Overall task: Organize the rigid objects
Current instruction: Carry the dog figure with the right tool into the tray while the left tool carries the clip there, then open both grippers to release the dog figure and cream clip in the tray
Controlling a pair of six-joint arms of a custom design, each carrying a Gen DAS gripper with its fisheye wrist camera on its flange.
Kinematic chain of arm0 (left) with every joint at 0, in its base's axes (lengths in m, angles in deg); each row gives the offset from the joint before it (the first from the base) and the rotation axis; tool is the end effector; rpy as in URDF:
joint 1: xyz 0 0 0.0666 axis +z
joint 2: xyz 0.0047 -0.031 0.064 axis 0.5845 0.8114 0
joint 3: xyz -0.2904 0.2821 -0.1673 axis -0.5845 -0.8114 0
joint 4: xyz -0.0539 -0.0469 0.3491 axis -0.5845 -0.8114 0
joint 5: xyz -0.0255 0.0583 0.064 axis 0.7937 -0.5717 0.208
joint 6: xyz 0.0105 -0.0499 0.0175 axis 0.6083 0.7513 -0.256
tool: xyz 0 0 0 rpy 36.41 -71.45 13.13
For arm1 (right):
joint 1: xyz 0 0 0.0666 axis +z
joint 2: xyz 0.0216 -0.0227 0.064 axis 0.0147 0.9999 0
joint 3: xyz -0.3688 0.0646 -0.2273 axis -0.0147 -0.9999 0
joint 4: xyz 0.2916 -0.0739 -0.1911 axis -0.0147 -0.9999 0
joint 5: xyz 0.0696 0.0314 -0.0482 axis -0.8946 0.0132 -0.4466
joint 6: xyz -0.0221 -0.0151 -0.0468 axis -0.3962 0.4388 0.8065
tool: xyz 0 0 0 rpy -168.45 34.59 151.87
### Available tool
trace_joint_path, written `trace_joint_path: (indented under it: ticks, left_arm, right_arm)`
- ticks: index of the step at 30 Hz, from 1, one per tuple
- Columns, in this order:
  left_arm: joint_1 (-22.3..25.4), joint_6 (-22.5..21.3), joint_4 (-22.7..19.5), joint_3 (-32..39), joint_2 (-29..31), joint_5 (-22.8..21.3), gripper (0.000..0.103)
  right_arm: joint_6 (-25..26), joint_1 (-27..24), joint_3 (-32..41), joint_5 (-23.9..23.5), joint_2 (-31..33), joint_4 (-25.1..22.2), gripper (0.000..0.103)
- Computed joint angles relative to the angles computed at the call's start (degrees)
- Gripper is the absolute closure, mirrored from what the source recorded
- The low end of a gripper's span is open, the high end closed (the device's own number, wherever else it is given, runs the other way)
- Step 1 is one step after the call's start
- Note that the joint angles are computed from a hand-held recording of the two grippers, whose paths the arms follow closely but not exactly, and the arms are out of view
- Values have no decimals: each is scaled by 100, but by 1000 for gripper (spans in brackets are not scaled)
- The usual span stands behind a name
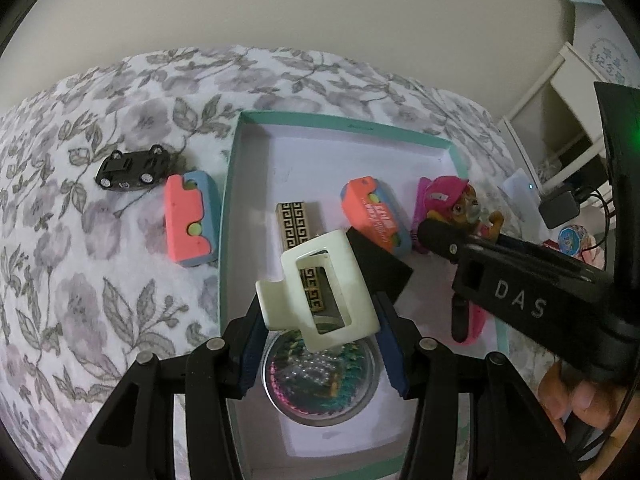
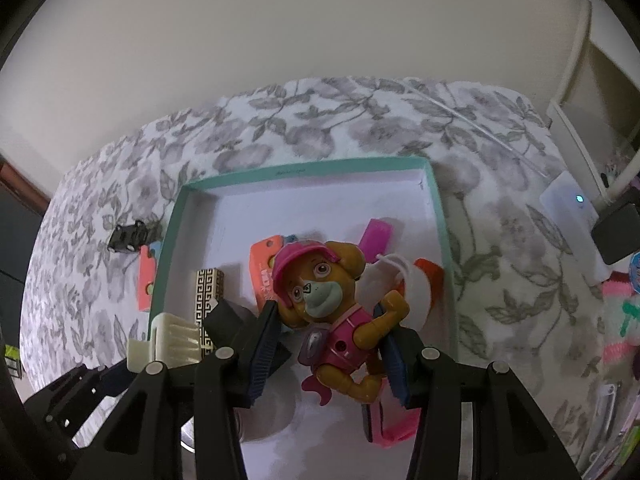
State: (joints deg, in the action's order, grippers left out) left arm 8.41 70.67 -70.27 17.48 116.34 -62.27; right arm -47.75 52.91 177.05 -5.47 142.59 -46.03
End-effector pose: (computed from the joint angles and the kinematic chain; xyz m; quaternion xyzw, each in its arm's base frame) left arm 0.3863 -0.2091 0.4259 0.2155 0.9504 -0.1570 0.1603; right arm 0.3509 0.4296 0.4400 0.1956 0.9566 0.0326 0.2134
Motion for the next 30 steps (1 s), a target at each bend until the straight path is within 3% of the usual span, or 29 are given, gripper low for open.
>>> trace_joint_path:
  ticks: [12, 16, 30]
  left_arm:
    - [-10, -47, -6, -2, 38, 26, 50]
    - [-13, -37, -52, 10, 72, 3, 41]
    - [1, -53, -103, 92, -9, 83, 36]
  right_arm:
    - [101, -12, 137, -94, 142, -122, 51]
    - [129, -17, 173, -109, 177, -164, 50]
    - [49, -9, 362, 125, 168, -411, 44]
